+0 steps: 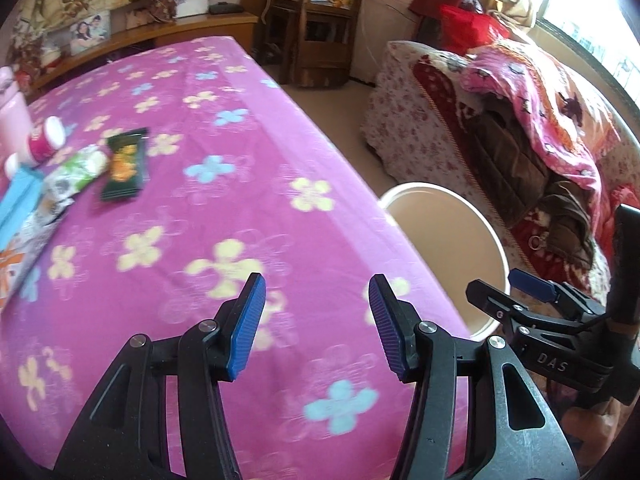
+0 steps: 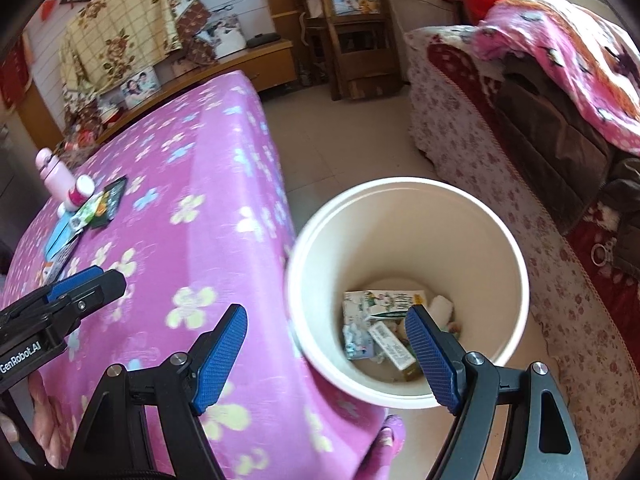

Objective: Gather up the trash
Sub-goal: 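Move both open grippers back to the snack bags on the table, then grasp the orange-patterned snack bag with the left gripper while the right grasps the green cracker packet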

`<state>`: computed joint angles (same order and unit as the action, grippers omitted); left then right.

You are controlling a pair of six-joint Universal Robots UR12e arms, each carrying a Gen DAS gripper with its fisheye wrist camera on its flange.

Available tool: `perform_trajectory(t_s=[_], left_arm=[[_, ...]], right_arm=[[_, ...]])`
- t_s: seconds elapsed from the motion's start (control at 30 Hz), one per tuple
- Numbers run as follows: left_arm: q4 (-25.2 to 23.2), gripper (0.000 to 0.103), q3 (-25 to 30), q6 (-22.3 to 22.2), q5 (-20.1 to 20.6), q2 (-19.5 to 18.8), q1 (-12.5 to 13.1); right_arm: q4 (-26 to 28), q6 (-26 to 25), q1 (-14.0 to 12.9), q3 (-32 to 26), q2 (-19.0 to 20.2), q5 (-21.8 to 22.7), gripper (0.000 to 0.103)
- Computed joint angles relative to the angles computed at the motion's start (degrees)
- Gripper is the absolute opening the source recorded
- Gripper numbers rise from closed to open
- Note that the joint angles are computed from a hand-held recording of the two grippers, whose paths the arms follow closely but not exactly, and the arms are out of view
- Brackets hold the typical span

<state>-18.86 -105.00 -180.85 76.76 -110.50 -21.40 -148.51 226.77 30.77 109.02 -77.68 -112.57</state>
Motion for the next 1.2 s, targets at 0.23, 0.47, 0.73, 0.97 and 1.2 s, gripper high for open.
perform_trajectory(t_s=[0.23, 0.47, 0.73, 0.97, 1.2], left_arm=[[0.8, 0.052, -2.4, 0.0, 2.4, 1.7, 2.6], [1.8, 0.052, -5.0, 2.1, 4.4, 3.7, 6.8], [0.4, 0.073, -5.1, 3.7, 2.8, 4.4, 12.9], [-2.1, 0.073, -1.8, 7.2, 4.6, 1.5, 14.9], [-3.9, 0.076, 1.1, 11.0, 6.1, -1.2, 14.3]], right_arm=[[-0.2, -3.1, 1.3, -4.2, 3.3, 1.8, 0.079], [-1.2, -5.7, 2.1, -8.7, 7.0, 5.9, 0.079], [0.4, -10.5, 2.9, -16.5, 12.5, 9.0, 0.079], [1.4, -13.3, 2.9, -23.3, 16.8, 10.8, 0.079], [3.4, -15.1, 1.9, -30.0, 20.9, 11.4, 0.079]])
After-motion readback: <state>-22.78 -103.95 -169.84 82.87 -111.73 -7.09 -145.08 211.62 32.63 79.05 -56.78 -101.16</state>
